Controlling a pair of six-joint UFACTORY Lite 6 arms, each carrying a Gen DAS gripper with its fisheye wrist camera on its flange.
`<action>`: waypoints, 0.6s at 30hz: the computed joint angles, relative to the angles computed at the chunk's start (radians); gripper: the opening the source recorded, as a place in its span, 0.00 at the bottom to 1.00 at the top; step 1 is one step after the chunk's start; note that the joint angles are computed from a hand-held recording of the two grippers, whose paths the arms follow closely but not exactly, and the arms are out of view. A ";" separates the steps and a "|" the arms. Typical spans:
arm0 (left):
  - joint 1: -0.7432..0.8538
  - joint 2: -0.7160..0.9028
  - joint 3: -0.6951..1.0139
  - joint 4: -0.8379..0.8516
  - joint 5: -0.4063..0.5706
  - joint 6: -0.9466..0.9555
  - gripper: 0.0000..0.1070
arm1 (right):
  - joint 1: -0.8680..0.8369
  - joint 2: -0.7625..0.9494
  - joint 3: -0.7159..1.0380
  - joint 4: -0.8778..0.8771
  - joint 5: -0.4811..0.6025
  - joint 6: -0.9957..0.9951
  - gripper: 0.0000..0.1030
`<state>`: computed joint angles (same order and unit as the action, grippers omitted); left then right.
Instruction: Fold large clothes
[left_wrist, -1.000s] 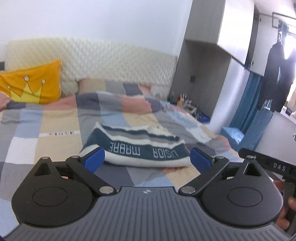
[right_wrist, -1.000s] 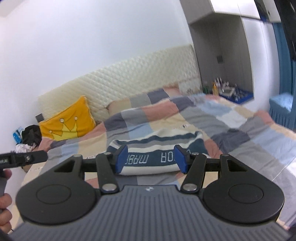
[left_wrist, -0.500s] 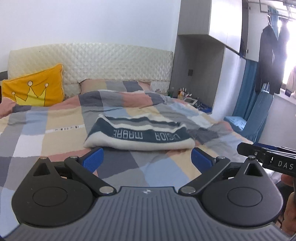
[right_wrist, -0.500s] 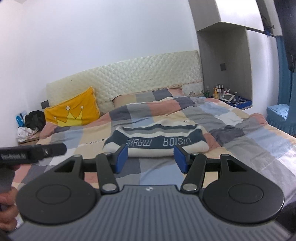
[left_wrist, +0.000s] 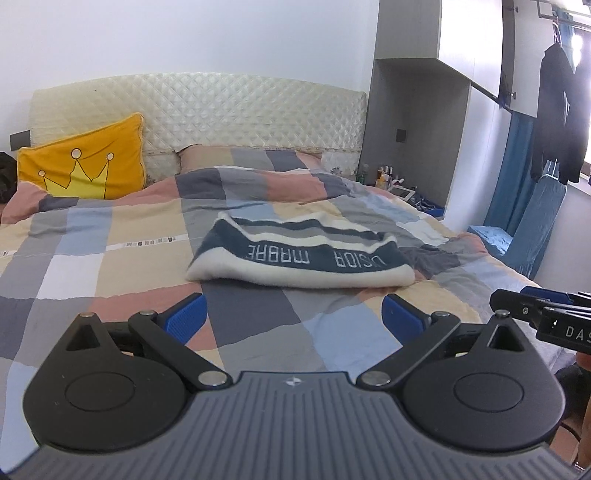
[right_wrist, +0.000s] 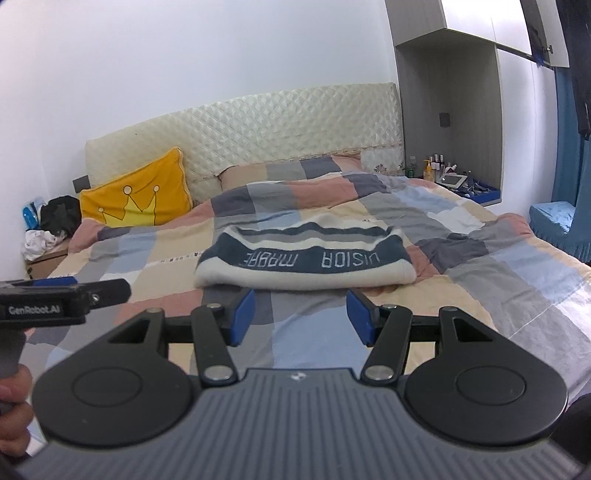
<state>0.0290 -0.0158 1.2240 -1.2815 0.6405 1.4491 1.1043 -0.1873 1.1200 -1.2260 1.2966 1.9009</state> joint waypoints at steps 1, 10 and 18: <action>0.001 -0.003 -0.002 -0.004 -0.001 0.003 0.96 | 0.002 -0.002 -0.002 0.001 0.002 0.002 0.57; 0.015 -0.052 -0.041 -0.028 0.005 0.031 0.96 | -0.001 -0.006 -0.006 0.015 0.025 -0.001 1.00; 0.011 -0.071 -0.055 -0.030 -0.014 0.030 0.96 | -0.012 -0.014 -0.009 0.032 0.016 -0.022 1.00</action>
